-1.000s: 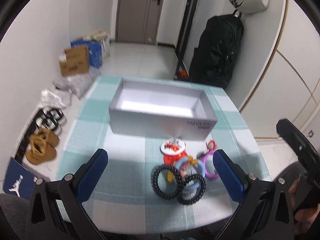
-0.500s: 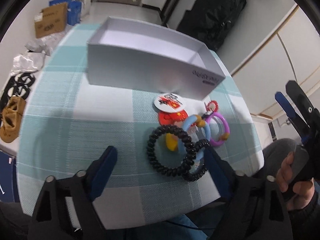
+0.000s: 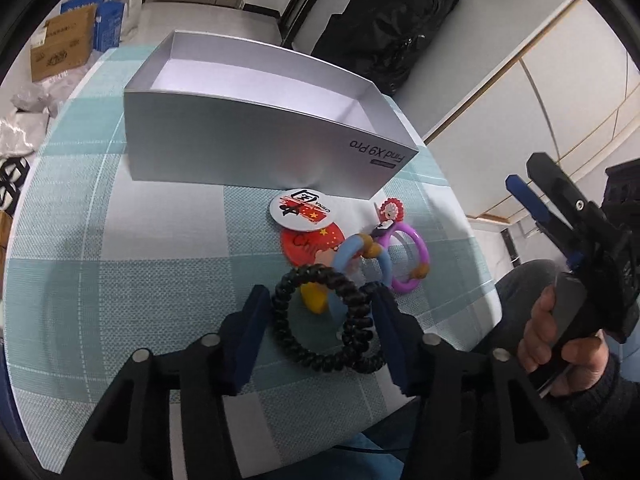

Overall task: Organize jewelry
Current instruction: 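Lower the left gripper onto the black coiled hair ties and close it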

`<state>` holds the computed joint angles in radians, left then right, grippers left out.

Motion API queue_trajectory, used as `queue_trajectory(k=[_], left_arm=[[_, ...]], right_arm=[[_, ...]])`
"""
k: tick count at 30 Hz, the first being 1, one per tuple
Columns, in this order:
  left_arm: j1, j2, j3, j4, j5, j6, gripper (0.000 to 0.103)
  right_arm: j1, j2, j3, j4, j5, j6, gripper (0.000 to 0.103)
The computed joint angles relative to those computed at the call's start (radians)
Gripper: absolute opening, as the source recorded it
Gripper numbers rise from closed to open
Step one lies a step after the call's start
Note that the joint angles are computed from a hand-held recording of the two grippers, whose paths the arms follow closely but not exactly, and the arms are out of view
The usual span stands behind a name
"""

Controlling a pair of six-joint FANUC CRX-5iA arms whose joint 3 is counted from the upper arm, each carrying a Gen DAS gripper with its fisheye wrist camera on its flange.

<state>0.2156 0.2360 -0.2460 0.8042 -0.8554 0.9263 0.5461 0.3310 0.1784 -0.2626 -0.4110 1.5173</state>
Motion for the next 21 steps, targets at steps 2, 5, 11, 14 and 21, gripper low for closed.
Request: queue_trajectory(k=[2,5,11,14,21], left_arm=[[0.011,0.003,-0.015,0.046,-0.014,-0.022,0.044],[0.027,0.007,-0.027,0.092,-0.039,-0.040,0.042],[0.024,0.001,-0.031,0.088,-0.043,-0.049,0.041],[0.027,0.013,-0.024,0.104,-0.058,-0.032,0.041],[0.049,0.017,-0.037,0.142,-0.089,-0.016,0.041]], right_arm=[[-0.001,0.001,0.004,-0.003,-0.006,0.001,0.103],[-0.001,0.006,0.011,-0.003,-0.014,0.000,0.103],[-0.005,0.022,0.045,-0.039,-0.069,0.033,0.103],[-0.022,0.052,0.120,-0.131,-0.213,0.122,0.103],[-0.026,0.118,0.234,-0.232,-0.487,0.235,0.101]])
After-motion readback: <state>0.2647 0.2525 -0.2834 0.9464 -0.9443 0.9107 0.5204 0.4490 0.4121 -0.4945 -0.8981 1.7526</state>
